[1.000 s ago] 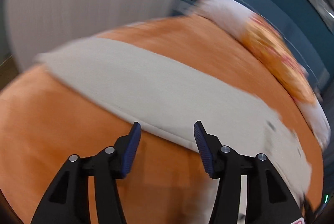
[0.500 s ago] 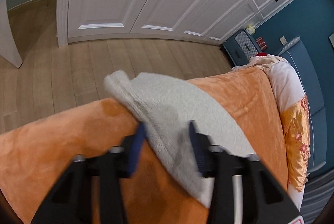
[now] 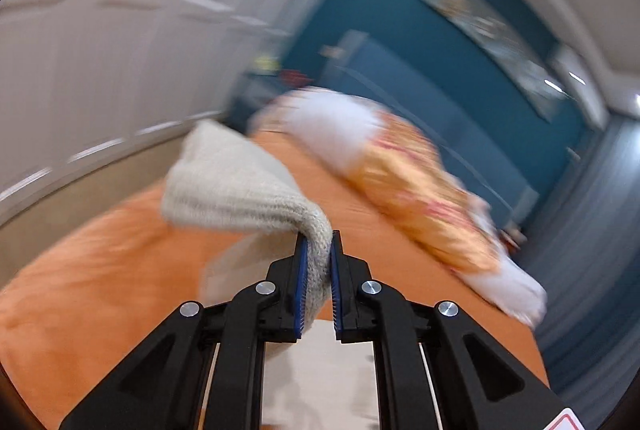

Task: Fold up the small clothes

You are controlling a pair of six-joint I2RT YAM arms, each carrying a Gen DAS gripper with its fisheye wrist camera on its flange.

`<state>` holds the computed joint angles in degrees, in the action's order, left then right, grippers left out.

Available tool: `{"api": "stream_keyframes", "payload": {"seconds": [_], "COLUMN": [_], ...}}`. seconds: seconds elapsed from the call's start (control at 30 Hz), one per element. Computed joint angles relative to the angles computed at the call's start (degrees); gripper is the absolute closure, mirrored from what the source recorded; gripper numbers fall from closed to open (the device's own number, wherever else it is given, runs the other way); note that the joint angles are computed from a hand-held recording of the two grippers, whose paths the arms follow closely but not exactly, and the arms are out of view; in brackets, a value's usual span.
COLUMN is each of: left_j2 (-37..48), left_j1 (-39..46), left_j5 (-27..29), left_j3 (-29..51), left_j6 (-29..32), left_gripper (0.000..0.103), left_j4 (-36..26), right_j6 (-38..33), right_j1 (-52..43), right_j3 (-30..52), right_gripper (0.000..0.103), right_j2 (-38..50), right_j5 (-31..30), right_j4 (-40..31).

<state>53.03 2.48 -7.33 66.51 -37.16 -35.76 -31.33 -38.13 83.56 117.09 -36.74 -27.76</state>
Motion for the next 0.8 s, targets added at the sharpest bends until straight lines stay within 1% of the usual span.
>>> {"api": "stream_keyframes", "payload": {"seconds": [0.07, 0.1, 0.13, 0.23, 0.27, 0.37, 0.43, 0.5, 0.53, 0.6, 0.63, 0.67, 0.7, 0.73, 0.77, 0.8], "left_j2": [5.8, 10.4, 13.5, 25.8, 30.7, 39.7, 46.5, 50.4, 52.0, 52.3, 52.1, 50.9, 48.9, 46.5, 45.1, 41.8], "left_j1": [-12.3, -18.7, -22.3, -30.6, -32.9, -36.5, -38.4, -39.9, -40.3, -40.6, -40.0, -40.6, -41.2, -41.1, -40.8, -41.3], "left_j5": [-7.1, -9.6, -10.9, -11.8, -11.3, -11.4, -10.7, -10.2, -9.9, -9.1, -8.8, -9.9, -10.5, -10.1, -10.1, -11.6], "left_j3": [3.9, 6.3, 7.8, 13.0, 14.3, 15.2, 15.4, 14.0, 13.1, 9.1, 7.6, 5.2, 3.2, 1.6, 0.8, -0.9], "left_j6": [-0.5, -0.8, -1.2, -3.1, -4.4, -7.5, -11.2, -14.4, -15.9, -18.5, -18.6, -19.3, -19.7, -19.5, -19.2, -19.0], "left_gripper": [0.096, 0.096, 0.096, 0.096, 0.096, 0.096, 0.096, 0.096, 0.095, 0.093, 0.089, 0.087, 0.086, 0.082, 0.073, 0.068], "left_j4": [3.1, 5.5, 6.8, 9.6, 10.5, 12.3, 13.7, 14.8, 15.4, 16.4, 18.1, 20.5, 21.4, 21.8, 22.0, 21.3], "right_j6": [0.1, 0.1, 0.1, 0.3, 0.3, 0.3, 0.4, 0.4, 0.5, 0.5, 0.4, 0.3, 0.2, 0.2, 0.7, 0.6], "right_j1": [-0.1, -0.2, -0.3, -0.6, -0.7, -0.9, -1.1, -1.3, -1.4, -1.4, -1.4, -1.3, -1.2, -1.1, -0.9, -0.9], "right_j3": [0.5, 0.8, 1.0, 2.0, 2.1, 2.9, 3.2, 3.7, 4.1, 4.5, 4.8, 5.3, 5.6, 5.5, 3.0, 0.4], "right_gripper": [0.102, 0.102, 0.102, 0.102, 0.102, 0.101, 0.101, 0.101, 0.101, 0.101, 0.101, 0.1, 0.099, 0.099, 0.096, 0.082], "right_j2": [0.3, 0.4, 0.5, 1.1, 1.2, 1.7, 2.0, 2.4, 2.6, 2.9, 3.0, 3.0, 2.8, 2.0, -0.9, -3.9], "right_j5": [-0.4, -0.7, -1.0, -2.1, -2.4, -3.2, -3.8, -4.4, -4.6, -4.8, -4.8, -4.6, -4.4, -3.8, -2.9, -3.3], "right_j4": [-0.6, -1.0, -1.2, -2.4, -2.6, -3.5, -3.9, -4.5, -4.9, -5.5, -5.9, -6.6, -7.1, -7.1, -5.1, -3.3]}}
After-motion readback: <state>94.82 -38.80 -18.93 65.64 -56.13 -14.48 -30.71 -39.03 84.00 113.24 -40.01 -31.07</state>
